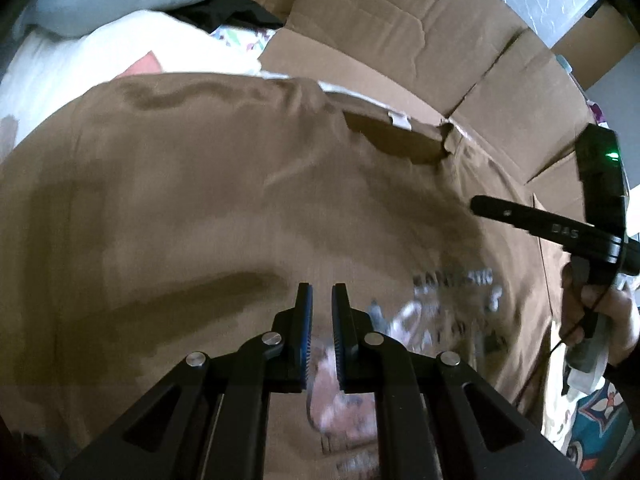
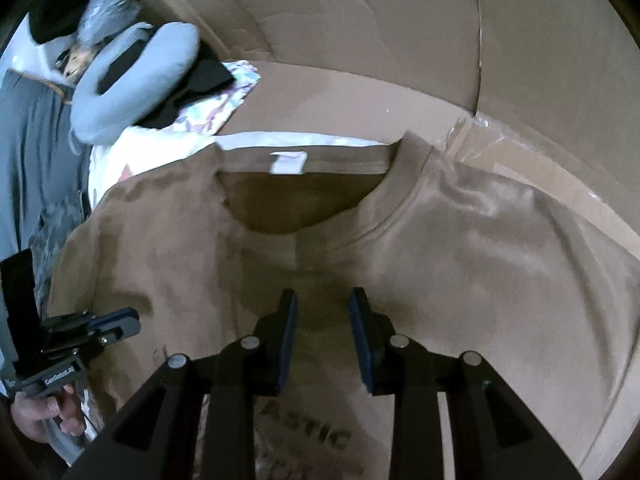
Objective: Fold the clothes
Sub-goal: 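Lift both open grippers up away from the brown shirt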
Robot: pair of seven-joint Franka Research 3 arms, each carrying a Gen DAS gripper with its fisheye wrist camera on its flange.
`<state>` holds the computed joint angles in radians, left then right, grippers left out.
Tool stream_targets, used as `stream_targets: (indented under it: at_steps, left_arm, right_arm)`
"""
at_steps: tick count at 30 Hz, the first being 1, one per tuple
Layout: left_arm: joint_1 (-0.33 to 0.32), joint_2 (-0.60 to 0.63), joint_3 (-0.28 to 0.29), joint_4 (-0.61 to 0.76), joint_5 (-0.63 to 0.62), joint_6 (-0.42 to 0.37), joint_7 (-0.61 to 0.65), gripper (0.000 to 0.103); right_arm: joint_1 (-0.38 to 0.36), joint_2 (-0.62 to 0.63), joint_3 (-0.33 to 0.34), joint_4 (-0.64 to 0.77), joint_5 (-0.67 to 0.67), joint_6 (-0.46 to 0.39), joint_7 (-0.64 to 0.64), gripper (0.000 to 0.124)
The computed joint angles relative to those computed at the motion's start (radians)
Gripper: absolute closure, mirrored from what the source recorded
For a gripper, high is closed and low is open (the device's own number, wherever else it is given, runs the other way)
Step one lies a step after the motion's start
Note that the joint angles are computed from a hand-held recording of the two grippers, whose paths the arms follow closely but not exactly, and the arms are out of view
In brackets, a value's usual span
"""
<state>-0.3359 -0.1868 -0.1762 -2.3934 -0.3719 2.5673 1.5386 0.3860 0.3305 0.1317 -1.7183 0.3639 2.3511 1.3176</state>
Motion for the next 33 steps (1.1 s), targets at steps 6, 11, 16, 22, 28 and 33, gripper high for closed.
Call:
stream_targets:
  at_steps: [6, 11, 16, 22, 28, 33]
  left_arm:
    - [-0.008, -0.144, 0.024, -0.033, 0.025, -0.172, 0.079, 0.083]
    - [-0.017, -0.260, 0.038, -0.048, 0.059, -0.256, 0.051, 0.044]
    - [-0.008, -0.353, 0.048, -0.034, 0.118, -0.389, -0.012, 0.044]
    - [-0.002, -0.445, 0.062, 0.003, 0.179, -0.526, -0.030, 0.044]
    - [0.008, -0.520, 0.068, 0.058, 0.224, -0.666, -0.055, 0.044]
    - [0.023, -0.572, 0.076, 0.132, 0.257, -0.791, -0.071, 0.044]
  right_arm:
    - [-0.007, -0.162, -0.007, -0.110, -0.004, -0.029, 0.000, 0.097]
    - [-0.007, -0.259, -0.018, -0.144, -0.065, -0.071, 0.041, 0.092]
    - [-0.012, -0.366, -0.019, -0.170, -0.114, -0.152, 0.049, 0.086]
    - [-0.033, -0.496, -0.026, -0.205, -0.101, -0.224, 0.059, 0.082]
    - [-0.059, -0.582, -0.032, -0.175, -0.100, -0.323, 0.083, 0.082]
    - [-0.082, -0.624, -0.034, -0.113, -0.109, -0.436, 0.131, 0.082]
